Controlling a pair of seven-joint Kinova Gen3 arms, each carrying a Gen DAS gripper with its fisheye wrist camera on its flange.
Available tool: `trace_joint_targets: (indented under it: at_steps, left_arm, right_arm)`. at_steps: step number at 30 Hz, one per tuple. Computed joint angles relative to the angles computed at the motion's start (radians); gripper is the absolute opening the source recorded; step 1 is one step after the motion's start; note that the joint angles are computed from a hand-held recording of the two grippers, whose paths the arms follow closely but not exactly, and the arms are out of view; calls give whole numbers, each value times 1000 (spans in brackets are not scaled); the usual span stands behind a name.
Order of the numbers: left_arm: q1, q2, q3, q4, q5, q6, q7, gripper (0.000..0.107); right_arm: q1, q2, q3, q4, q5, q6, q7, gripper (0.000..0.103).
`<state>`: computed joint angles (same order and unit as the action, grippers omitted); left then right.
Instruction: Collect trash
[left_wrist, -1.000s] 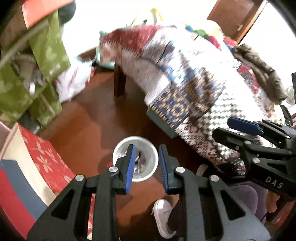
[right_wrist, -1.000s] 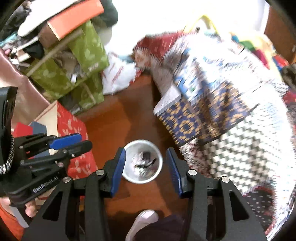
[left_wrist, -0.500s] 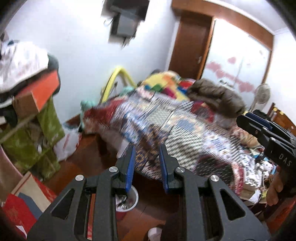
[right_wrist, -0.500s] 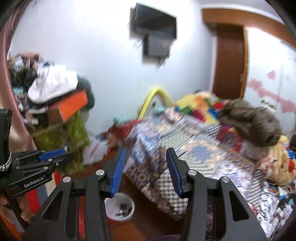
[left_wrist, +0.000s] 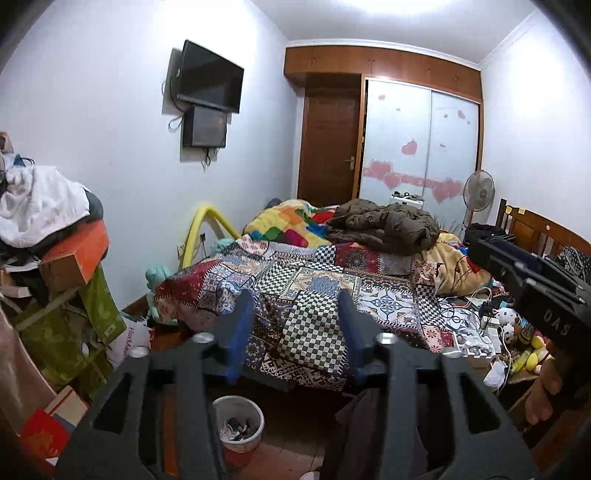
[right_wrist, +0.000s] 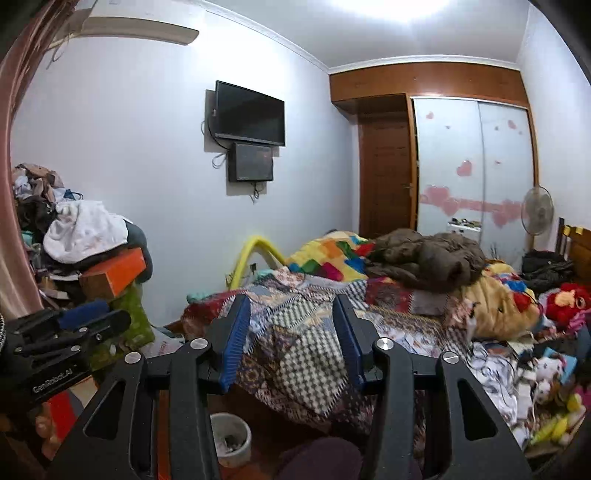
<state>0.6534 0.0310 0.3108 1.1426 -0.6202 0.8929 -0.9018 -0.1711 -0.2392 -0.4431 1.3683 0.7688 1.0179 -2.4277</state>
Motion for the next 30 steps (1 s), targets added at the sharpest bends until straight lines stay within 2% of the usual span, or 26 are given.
trace_joint_targets:
  at_steps: [1,4,6,9,10,16,30]
  left_arm:
    - [5,-10,2,18,-14,-5,16,59]
    - [-9,-42,12,65,8,-35,28,70]
    - [-26,-61,24,94,23,-52,39,85]
    - [-52,-80,49,129,16,-70,58,89]
    - [-58,-84,58,133,20,-69,54,89]
    - [-88,-102,93,158,9,-68,52,91]
    - [-146,-125,117,183,58,-81,51,92]
  right_arm:
    - [1,-12,-1,9,-5,10,-9,59]
    - [31,-21,-63,24,36,63,-77,73]
    - [40,-20,-110,18,73,125,-101,83]
    - [39,-22,-148,20,123,183,-156,100]
    - [34,-30,-152,23,130,194,-168,103]
    - [28,-33,-186,20,175,234,-199,103]
    - [23,-44,-203,34,172,249,-200,103]
